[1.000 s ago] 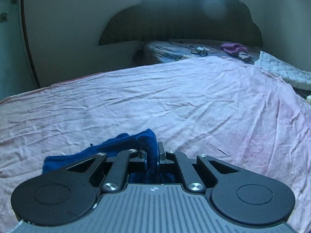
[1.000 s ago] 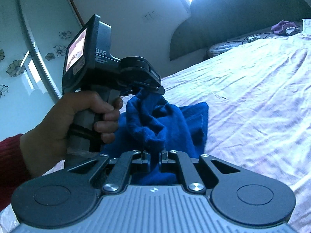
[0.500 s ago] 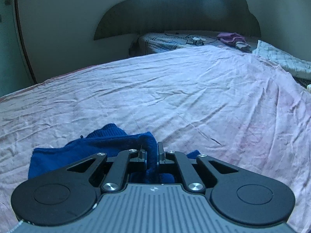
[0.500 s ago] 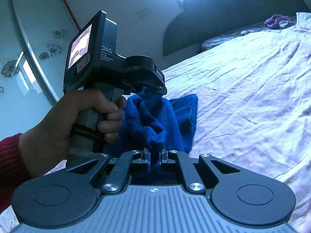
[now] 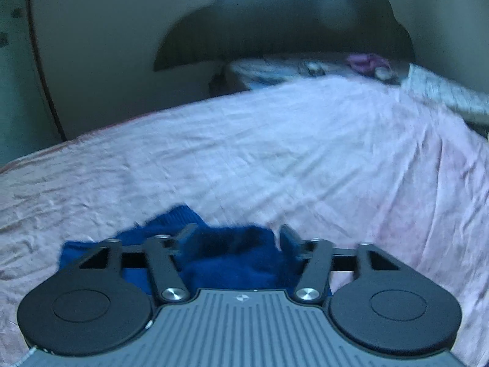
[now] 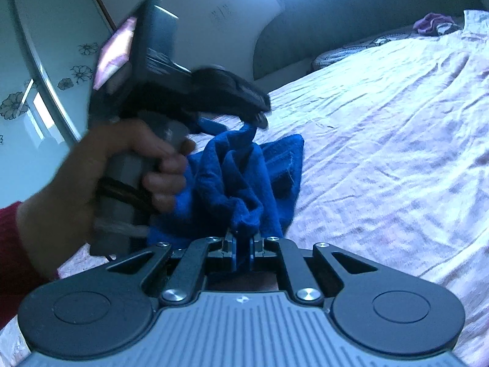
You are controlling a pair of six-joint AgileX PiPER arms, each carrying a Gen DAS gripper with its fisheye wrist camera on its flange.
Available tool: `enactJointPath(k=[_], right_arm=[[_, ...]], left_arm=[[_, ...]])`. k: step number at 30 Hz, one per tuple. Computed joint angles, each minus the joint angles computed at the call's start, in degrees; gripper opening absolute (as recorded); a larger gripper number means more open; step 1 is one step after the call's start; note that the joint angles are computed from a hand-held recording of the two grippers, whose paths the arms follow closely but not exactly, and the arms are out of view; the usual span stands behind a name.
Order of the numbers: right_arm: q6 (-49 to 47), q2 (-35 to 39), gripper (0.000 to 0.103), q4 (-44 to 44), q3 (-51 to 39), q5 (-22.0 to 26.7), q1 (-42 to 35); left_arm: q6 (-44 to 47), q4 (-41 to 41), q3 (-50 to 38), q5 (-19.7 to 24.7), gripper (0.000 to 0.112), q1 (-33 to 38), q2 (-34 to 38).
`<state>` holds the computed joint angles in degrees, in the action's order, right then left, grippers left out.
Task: Fold small clothes
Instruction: 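Open the left gripper and withdraw it while the right gripper keeps holding the fold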
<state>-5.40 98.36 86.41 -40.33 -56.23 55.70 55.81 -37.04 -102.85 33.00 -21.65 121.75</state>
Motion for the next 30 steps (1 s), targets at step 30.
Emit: enactJointPath(k=[30], right_arm=[[16.12,-0.63,0.007,-14.2,5.95,4.76,-6.9]], left_arm=[[63.14,-58.88,38.77,-6.9,0.093,21.88,-15.79]])
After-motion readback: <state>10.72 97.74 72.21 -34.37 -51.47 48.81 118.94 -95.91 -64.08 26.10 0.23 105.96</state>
